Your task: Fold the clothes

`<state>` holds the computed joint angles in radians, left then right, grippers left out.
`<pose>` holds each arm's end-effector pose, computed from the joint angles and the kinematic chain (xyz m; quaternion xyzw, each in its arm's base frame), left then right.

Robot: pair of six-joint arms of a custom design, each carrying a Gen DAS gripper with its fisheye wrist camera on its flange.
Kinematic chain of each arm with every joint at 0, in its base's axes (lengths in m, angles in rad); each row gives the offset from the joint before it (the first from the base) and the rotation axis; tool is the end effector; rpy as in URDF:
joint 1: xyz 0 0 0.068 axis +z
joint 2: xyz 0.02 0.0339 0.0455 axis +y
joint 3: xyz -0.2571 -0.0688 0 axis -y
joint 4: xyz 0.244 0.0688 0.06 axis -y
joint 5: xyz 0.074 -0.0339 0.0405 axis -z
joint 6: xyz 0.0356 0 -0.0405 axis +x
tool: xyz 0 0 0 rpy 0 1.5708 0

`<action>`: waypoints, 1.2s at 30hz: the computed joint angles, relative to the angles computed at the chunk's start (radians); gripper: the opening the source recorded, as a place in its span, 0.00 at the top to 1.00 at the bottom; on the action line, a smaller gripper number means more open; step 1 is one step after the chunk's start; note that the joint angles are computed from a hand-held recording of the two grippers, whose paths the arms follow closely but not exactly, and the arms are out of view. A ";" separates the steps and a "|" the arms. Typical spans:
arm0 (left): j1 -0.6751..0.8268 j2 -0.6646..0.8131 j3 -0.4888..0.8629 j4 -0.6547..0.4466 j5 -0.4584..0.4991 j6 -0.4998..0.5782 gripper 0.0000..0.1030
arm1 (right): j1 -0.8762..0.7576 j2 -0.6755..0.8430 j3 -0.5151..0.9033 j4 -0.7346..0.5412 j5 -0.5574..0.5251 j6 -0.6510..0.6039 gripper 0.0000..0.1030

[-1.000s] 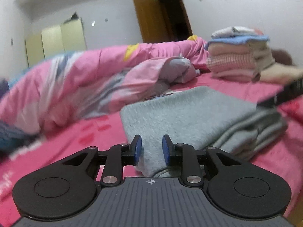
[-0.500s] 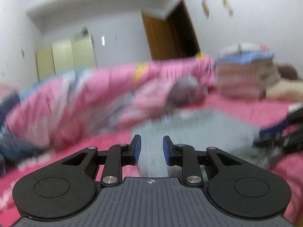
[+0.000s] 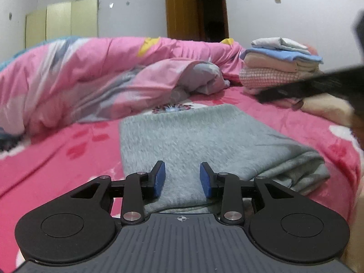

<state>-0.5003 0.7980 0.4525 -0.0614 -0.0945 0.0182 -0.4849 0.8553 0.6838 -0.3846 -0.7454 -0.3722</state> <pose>0.1691 -0.0886 0.2281 0.1888 0.8132 -0.0928 0.5426 0.1768 -0.0658 0.2722 -0.1308 0.8227 0.1014 0.5438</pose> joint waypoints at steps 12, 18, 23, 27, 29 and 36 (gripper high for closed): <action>0.086 0.048 0.074 -0.087 0.128 -0.076 0.63 | 0.243 0.519 0.324 -0.037 0.288 0.024 0.56; 0.092 0.061 0.095 -0.112 0.132 -0.103 0.63 | 0.109 0.263 0.198 -0.093 0.070 0.116 0.55; 0.091 0.062 0.105 -0.130 0.120 -0.132 0.63 | -0.051 -0.007 0.009 -0.212 -0.082 -0.103 0.50; 0.082 0.071 0.116 -0.145 0.106 -0.148 0.62 | -0.070 -0.200 -0.190 -0.193 -0.046 -0.251 0.45; 0.077 0.075 0.118 -0.142 0.094 -0.152 0.62 | -0.070 -0.247 -0.167 -0.243 -0.025 -0.226 0.45; 0.079 0.084 0.127 -0.151 0.088 -0.165 0.61 | -0.106 -0.329 -0.143 -0.348 -0.067 -0.275 0.44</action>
<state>-0.4216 0.8816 0.5792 -0.2120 -0.0068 -0.1471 -0.5913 0.5268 0.5410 -0.7329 -0.8123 -0.6470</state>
